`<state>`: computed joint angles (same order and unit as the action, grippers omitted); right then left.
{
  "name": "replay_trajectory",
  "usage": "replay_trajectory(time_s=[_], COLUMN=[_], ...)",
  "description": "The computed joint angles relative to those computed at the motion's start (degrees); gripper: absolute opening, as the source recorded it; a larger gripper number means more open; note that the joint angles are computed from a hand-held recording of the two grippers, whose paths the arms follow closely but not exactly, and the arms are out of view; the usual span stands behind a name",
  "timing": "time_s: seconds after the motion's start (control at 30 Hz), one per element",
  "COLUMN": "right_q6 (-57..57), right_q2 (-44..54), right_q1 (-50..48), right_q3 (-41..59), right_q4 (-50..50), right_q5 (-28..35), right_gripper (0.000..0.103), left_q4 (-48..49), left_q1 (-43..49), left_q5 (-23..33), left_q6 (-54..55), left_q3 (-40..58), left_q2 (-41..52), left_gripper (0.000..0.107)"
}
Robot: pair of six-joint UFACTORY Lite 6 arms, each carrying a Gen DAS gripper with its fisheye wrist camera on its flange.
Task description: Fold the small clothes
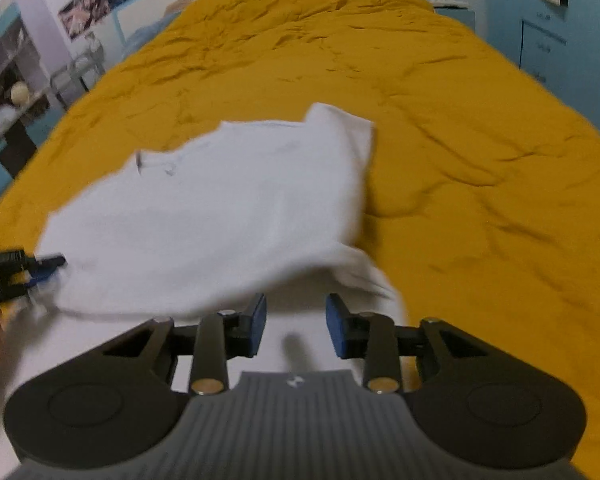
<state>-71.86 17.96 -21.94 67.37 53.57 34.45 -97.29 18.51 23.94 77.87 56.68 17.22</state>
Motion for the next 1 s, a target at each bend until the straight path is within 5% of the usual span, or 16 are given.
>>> replay_trajectory(time_s=[0.13,0.47,0.63,0.73,1.0], right_q6=[-6.74,-12.00,-12.48,-9.88,-6.17], right_q2=[1.48,9.15,12.50,12.63,12.33], right_q1=[-1.87,4.99,8.92,6.79,1.89], right_q3=[0.24,5.52,8.88,9.46,7.50], right_q4=[1.47,13.73,15.42,13.72,4.68], right_q5=[2.92,6.44,-3.27,-6.06,-6.64], right_gripper=[0.032,0.032,0.031,0.032,0.031], left_q4=[-0.49,34.84,45.55,55.96,60.69], left_q1=[-0.38,-9.91,-11.62,-9.82,-2.28], left_q5=[1.27,3.87,2.48,1.68,-1.86], left_q6=[-0.81,-39.27,-48.63,-56.00,-57.40], left_q3=[0.49,32.63,42.64,39.18,16.74], left_q2=[-5.75,-6.27,-5.80,-8.09,-4.80], left_gripper=[0.001,0.001,0.001,0.001,0.001])
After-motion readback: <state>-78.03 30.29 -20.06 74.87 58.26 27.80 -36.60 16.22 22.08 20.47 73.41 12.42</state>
